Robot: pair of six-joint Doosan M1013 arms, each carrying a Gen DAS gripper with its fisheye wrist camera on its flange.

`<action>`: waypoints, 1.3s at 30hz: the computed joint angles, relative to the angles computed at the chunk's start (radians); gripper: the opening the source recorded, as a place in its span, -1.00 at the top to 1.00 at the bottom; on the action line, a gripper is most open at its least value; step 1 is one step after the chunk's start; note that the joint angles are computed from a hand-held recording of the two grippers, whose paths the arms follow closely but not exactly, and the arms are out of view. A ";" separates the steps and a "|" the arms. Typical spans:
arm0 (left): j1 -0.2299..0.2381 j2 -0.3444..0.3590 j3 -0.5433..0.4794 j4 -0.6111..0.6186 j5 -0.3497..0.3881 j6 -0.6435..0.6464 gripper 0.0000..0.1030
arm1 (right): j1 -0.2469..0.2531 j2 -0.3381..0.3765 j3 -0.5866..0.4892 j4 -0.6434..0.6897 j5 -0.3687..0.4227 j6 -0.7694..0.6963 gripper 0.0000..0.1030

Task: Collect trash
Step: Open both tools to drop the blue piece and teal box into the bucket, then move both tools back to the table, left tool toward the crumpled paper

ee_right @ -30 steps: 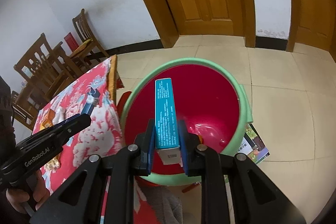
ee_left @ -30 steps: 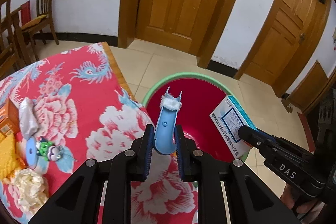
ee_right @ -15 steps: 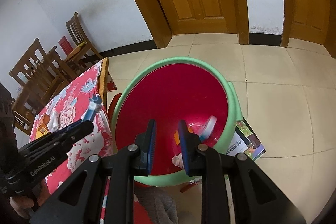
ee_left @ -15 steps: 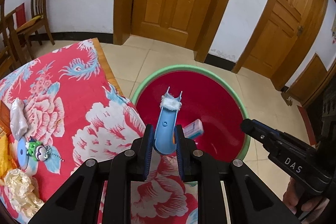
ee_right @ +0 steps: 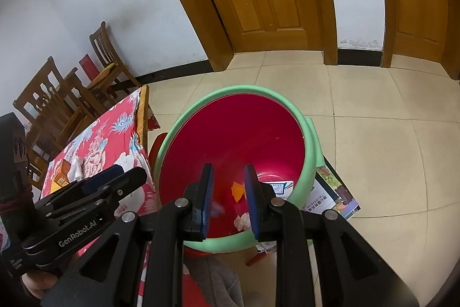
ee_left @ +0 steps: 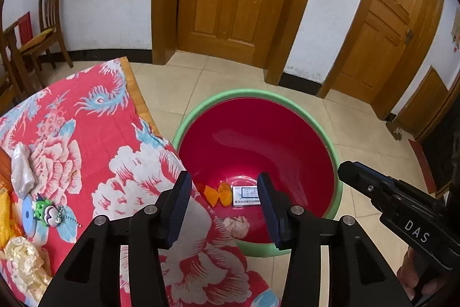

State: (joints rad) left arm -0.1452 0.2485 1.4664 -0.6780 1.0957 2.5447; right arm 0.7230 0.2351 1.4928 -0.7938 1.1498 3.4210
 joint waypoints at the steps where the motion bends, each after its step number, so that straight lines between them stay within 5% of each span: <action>1: 0.001 -0.002 0.000 -0.001 0.001 -0.001 0.06 | 0.000 0.000 -0.001 -0.001 0.001 0.001 0.52; 39: 0.190 -0.016 -0.018 0.051 -0.101 -0.155 0.05 | 0.049 0.058 -0.116 -0.031 -0.028 -0.087 0.35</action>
State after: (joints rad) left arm 0.0453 0.2324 1.4482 -0.6267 0.9947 2.3895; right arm 0.7717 0.2927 1.3767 -0.8245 1.1222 3.3342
